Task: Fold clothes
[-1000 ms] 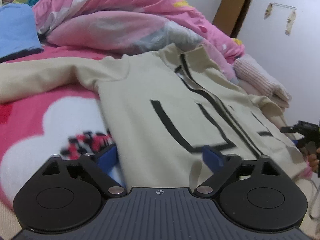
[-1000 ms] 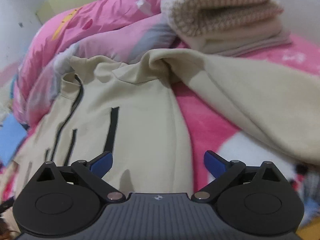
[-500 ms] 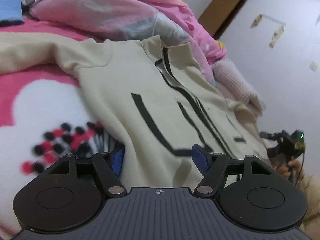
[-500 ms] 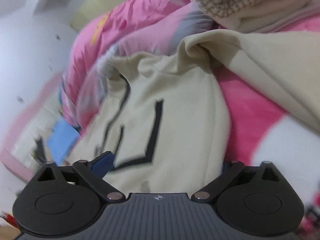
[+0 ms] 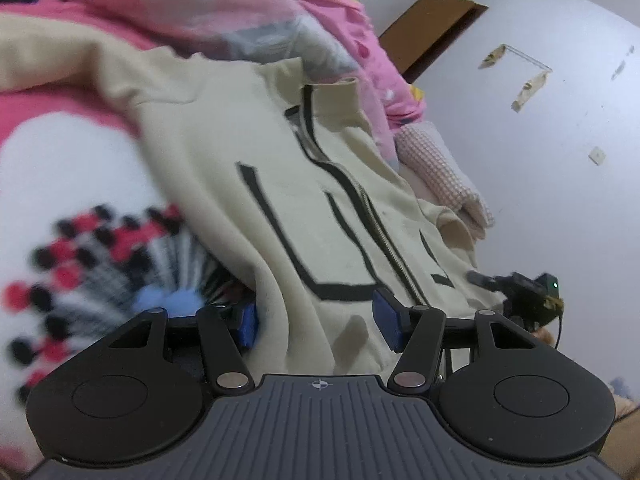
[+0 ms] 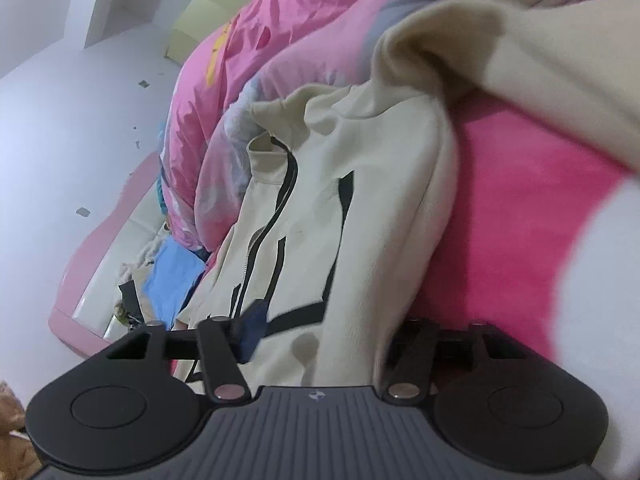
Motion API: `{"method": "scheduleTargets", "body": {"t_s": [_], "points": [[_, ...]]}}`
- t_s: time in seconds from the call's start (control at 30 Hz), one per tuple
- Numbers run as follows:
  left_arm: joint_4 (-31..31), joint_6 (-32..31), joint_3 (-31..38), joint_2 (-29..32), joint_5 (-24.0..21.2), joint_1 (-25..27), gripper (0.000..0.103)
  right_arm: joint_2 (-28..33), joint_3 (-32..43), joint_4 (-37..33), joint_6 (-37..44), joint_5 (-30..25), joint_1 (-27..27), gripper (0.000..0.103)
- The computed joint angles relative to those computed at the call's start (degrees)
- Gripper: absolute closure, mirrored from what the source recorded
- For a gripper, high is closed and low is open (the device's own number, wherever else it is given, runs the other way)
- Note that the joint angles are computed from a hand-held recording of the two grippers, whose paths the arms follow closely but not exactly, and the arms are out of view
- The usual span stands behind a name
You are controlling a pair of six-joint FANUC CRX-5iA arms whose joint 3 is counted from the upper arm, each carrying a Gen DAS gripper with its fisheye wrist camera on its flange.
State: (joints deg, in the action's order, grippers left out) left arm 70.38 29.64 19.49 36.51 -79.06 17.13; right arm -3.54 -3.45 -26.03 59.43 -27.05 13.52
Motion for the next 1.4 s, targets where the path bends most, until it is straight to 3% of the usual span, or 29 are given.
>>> {"method": "scheduleTargets", "body": {"t_s": [0.03, 0.07, 0.17, 0.57, 0.7, 0.83, 0.9, 0.97, 1.07, 1.2, 1.3, 1.4], "points": [[-0.1, 0.1, -0.3, -0.4, 0.8, -0.3, 0.058, 1.1, 1.0, 0.7, -1.1, -0.5, 0.2, 0.067], [-0.8, 0.7, -0.4, -0.8, 1.8, -0.3, 0.074, 2.0, 1.7, 2.1, -2.9, -1.0, 0.5, 0.079], [-1.7, 2.1, -0.1, -1.3, 2.1, 0.4, 0.091, 1.1, 0.3, 6.7, -8.6, 0.4, 2.3, 0.088], [-0.5, 4.1, 9.1, 3.2, -9.3, 3.9, 0.093, -4.0, -4.5, 17.9, -18.9, 5.6, 10.5, 0.091], [-1.8, 4.7, 10.1, 3.5, -11.3, 5.4, 0.093, -6.1, -8.7, 23.8, -27.1, 7.3, 13.5, 0.092], [-5.7, 4.8, 10.9, 3.5, -10.5, 5.8, 0.091, -6.9, -14.2, 35.2, -39.9, 9.6, 15.5, 0.092], [-9.3, 4.8, 11.5, 3.1, -9.2, 5.7, 0.088, -6.6, -14.3, 39.0, -43.7, 5.4, 15.9, 0.084], [-11.7, 5.0, 11.6, 2.5, -7.8, 5.6, 0.075, -6.9, -14.6, 41.0, -45.0, 2.7, 16.5, 0.079], [-11.4, 5.1, 9.7, 1.1, -5.1, 6.5, 0.061, -8.5, -16.6, 48.2, -50.1, 0.4, 18.3, 0.062], [-9.0, 4.5, 5.9, -1.7, 0.4, 7.9, 0.057, -8.7, -16.2, 62.2, -54.8, -12.5, 23.6, 0.052], [-6.5, 3.1, 3.6, -3.6, 4.6, 8.7, 0.057, -7.8, -15.9, 71.7, -57.2, -21.1, 27.0, 0.052], [-4.7, 0.6, 3.2, -4.2, 6.6, 7.9, 0.057, -5.9, -15.7, 78.7, -59.0, -23.9, 27.7, 0.052]]}}
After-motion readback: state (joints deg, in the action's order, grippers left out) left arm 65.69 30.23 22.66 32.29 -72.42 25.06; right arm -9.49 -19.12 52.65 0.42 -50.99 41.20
